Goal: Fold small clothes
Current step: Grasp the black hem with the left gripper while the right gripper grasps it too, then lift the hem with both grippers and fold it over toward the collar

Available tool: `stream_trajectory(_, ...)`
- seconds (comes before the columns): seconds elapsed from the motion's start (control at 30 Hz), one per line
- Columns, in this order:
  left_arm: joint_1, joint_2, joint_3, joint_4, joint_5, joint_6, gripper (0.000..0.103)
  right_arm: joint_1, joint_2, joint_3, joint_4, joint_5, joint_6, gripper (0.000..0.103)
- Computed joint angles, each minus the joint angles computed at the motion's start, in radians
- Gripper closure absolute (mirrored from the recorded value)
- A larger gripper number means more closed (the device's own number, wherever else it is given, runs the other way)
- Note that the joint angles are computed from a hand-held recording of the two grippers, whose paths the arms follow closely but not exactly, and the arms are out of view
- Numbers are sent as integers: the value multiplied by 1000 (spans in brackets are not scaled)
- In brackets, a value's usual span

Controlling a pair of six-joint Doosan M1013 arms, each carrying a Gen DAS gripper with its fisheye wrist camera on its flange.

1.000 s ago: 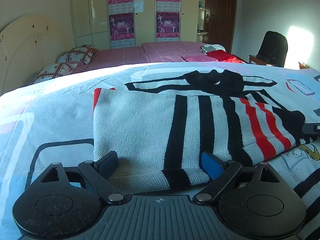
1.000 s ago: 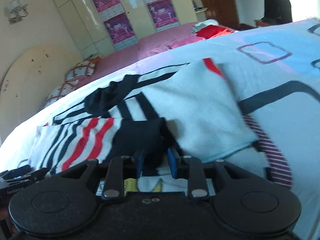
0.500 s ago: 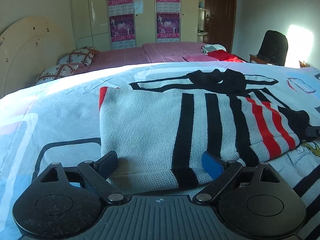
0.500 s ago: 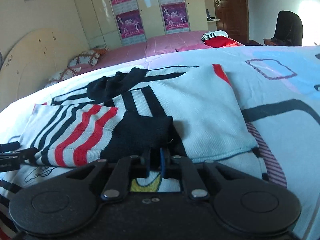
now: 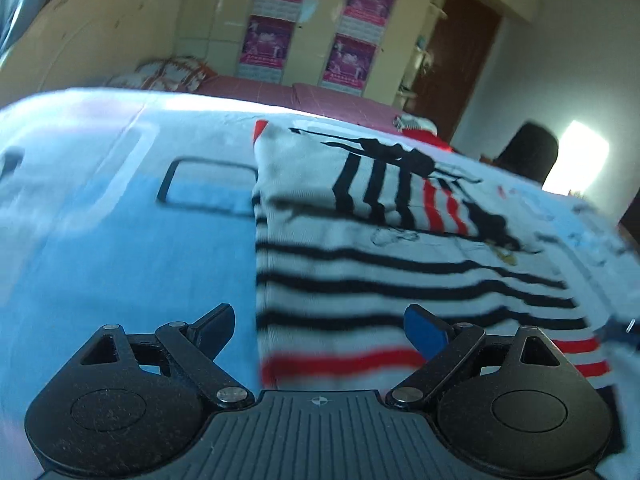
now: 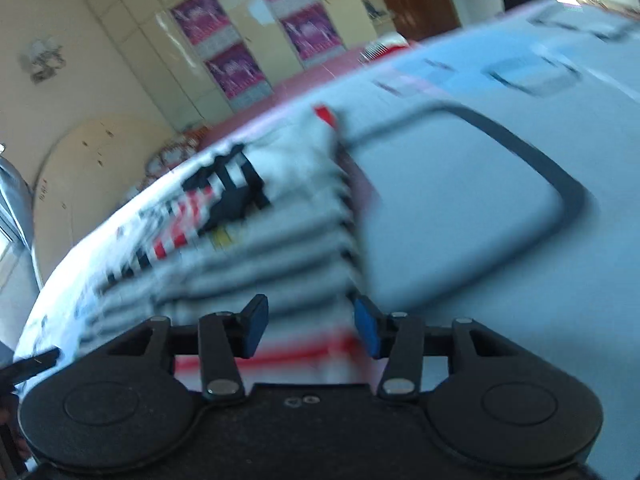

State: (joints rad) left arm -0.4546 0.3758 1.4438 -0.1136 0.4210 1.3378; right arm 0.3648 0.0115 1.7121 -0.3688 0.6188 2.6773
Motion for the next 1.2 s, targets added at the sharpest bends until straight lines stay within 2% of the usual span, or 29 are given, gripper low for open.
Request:
stream_trajectory(0.03,-4,-24,39,2,-23,-21,23,7,-19,20,14,7,-11,56)
stream_trajectory(0.1,-11,-61,93,4,-33,-64,23,19,-58,64,39,-7,-2,56)
stream_trajectory(0.17,-7,-77,124,-117,-9,-23,24,15,-90,103,120,-51,-22,58)
stream_trajectory(0.2,-7,-82,137,-171,0,1,28,14,-98,116,158,-69,-37,58)
stream_trajectory(0.23,-3,-84,143,-239,24,43,41,15,-106,127,188,-81,-49,59)
stream_trajectory(0.27,-1,-84,148,-293,55,64,47,16,-112,136,219,-92,-59,60)
stream_trajectory(0.3,-3,-87,157,-317,63,64,49,15,-115,144,259,-106,-82,60)
stream_trajectory(0.43,10,-95,207,-549,19,175,49,5,-130,182,425,-172,-176,60)
stream_trajectory(0.53,39,-78,208,-772,44,319,47,-20,-133,213,585,-237,-267,62)
stream_trajectory(0.6,50,-61,193,-838,64,342,47,-38,-132,224,696,-262,-345,64)
stream_trajectory(0.73,50,-32,158,-878,88,400,47,-62,-113,214,875,-254,-546,68)
stream_trajectory(0.87,57,-10,160,-1058,86,577,48,-77,-95,210,1010,-251,-683,77)
stream_trajectory(0.9,57,-9,164,-1070,79,582,57,-78,-91,209,1035,-246,-712,78)
stream_trajectory(0.93,55,-10,164,-1030,71,541,73,-79,-87,204,1046,-237,-730,78)
stream_trajectory(1.0,59,-14,173,-1020,71,522,83,-83,-76,193,1093,-218,-798,79)
stream_trajectory(1.2,67,-58,276,-1264,78,728,84,-87,-75,191,1233,-154,-959,79)
